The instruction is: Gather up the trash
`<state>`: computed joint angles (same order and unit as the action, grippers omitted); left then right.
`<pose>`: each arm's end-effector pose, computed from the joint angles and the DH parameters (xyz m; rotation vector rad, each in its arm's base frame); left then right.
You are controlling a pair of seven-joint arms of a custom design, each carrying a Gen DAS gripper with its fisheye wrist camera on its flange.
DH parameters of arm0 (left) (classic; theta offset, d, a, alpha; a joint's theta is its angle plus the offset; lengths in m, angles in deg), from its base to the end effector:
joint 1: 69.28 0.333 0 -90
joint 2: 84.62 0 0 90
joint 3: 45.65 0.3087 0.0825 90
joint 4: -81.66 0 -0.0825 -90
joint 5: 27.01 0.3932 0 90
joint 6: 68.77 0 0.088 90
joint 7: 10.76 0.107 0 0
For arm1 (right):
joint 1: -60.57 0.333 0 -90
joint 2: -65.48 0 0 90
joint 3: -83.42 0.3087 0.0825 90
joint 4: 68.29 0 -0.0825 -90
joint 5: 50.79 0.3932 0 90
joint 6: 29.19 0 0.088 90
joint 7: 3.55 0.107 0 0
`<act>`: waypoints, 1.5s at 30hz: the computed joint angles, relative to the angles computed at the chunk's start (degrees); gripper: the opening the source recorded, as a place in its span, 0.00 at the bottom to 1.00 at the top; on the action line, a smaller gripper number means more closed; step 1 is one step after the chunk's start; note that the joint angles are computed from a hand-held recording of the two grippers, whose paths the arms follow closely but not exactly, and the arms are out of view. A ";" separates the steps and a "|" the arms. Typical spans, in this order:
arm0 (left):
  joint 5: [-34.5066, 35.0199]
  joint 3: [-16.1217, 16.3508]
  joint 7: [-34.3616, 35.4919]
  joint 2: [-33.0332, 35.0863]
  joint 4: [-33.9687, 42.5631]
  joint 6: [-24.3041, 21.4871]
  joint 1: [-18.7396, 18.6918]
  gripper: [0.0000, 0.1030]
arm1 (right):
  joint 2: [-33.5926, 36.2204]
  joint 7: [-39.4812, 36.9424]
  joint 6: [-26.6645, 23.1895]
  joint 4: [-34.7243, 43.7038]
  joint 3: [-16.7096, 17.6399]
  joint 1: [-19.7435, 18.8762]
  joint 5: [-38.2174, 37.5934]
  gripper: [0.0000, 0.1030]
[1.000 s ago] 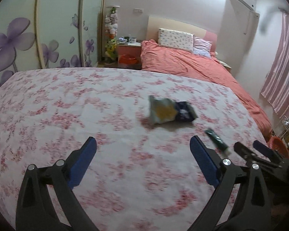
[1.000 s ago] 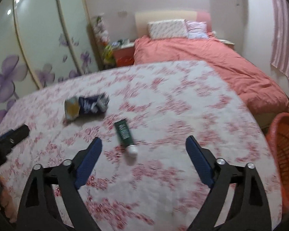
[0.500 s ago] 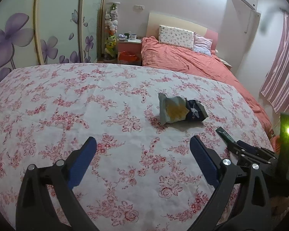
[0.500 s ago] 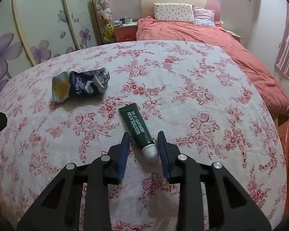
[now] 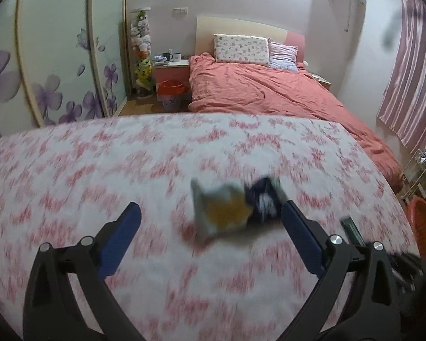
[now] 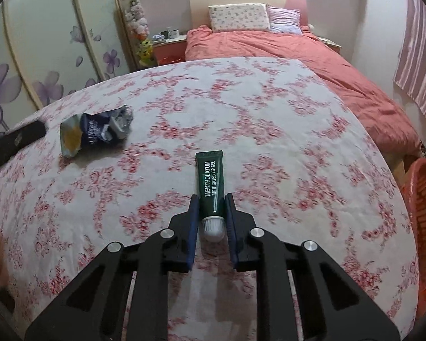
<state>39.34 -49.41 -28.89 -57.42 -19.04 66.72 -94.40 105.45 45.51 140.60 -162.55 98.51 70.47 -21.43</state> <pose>0.6039 -0.3156 0.3050 -2.0958 1.1382 -0.5543 0.6869 0.2474 0.2672 -2.1512 1.1939 -0.3072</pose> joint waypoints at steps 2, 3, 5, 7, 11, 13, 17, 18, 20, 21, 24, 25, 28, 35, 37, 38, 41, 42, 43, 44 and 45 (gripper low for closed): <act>-0.94 0.43 2.99 2.35 3.47 -0.46 0.83 0.94 | 0.07 -0.29 -0.17 0.09 0.28 -0.36 0.10 0.18; -1.66 0.65 4.10 3.21 4.66 -0.74 1.06 0.94 | 0.08 -0.47 -0.32 0.16 0.42 -0.56 0.18 0.18; -4.05 0.96 7.71 5.09 6.97 -0.62 2.13 0.94 | 0.25 -0.86 -0.59 0.39 0.71 -0.85 0.40 0.18; -6.47 1.22 10.54 6.16 8.03 -0.62 2.75 0.92 | 0.11 -1.45 -0.58 0.13 1.02 -1.20 0.72 0.18; -10.28 1.48 11.26 4.67 3.78 6.64 4.63 0.80 | -0.14 -2.02 -0.55 -0.25 1.09 -1.34 1.12 0.18; -10.45 1.76 10.31 3.11 1.36 8.61 4.28 0.78 | -0.36 -2.27 -0.36 -0.62 1.09 -1.43 1.38 0.18; -10.61 1.22 8.48 0.04 -3.54 14.58 4.34 0.76 | -1.25 -3.17 0.33 -2.22 1.67 -2.09 2.21 0.18; -11.00 0.98 8.84 -0.14 -3.80 15.17 4.31 0.76 | -1.49 -3.50 0.50 -2.65 1.83 -2.29 2.38 0.18; -11.12 0.72 9.03 -1.10 -5.12 16.66 3.94 0.76 | -1.64 -3.89 0.68 -2.96 1.78 -2.39 2.46 0.18; -11.25 0.58 8.97 -1.70 -5.79 16.95 3.68 0.76 | -1.64 -4.01 0.60 -2.92 1.74 -2.45 2.48 0.18; -9.85 0.72 7.40 -2.93 -7.44 18.95 2.88 0.77 | -2.05 -4.57 0.87 -3.63 1.99 -2.97 3.00 0.18; -9.39 0.72 7.13 -3.13 -7.51 18.20 2.33 0.80 | -2.11 -4.61 0.83 -3.71 1.98 -3.07 3.14 0.18; -6.07 1.12 5.24 -3.16 -6.08 10.96 -0.39 0.96 | -2.28 -5.01 0.65 -3.94 2.16 -3.49 3.64 0.18; -6.85 -0.77 12.45 1.97 1.59 1.00 -0.50 0.96 | -2.49 -5.86 0.39 -4.15 2.32 -3.95 4.59 0.18; -8.37 -0.91 14.70 3.45 3.01 0.86 -0.28 0.96 | -2.41 -6.10 0.25 -4.04 2.25 -4.01 4.76 0.18; -9.02 -0.90 15.44 4.02 3.44 1.07 -0.26 0.96 | -2.36 -6.12 0.17 -3.98 2.14 -3.98 4.81 0.18; -10.26 -0.60 17.18 5.40 4.42 2.08 -0.49 0.93 | -2.18 -6.24 -0.06 -3.72 2.01 -4.07 5.04 0.18; -10.60 -0.44 17.47 5.74 4.67 2.31 -0.68 0.91 | -2.13 -6.36 -0.14 -3.64 2.04 -4.15 5.13 0.18; -11.17 -0.41 17.96 5.96 4.77 3.04 -0.54 0.85 | -2.12 -6.52 -0.23 -3.61 2.15 -4.29 5.29 0.18; -11.67 -0.28 18.22 6.09 4.82 3.62 -0.49 0.78 | -2.14 -6.61 -0.16 -3.64 2.13 -4.26 5.38 0.18; -12.25 -0.20 18.31 6.24 4.82 4.57 -0.31 0.75 | -2.14 -6.65 -0.17 -3.64 2.09 -4.22 5.45 0.18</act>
<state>27.09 -49.61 -10.57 -51.18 -14.22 71.29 -94.71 103.31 38.86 140.43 -166.19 100.60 66.26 -15.98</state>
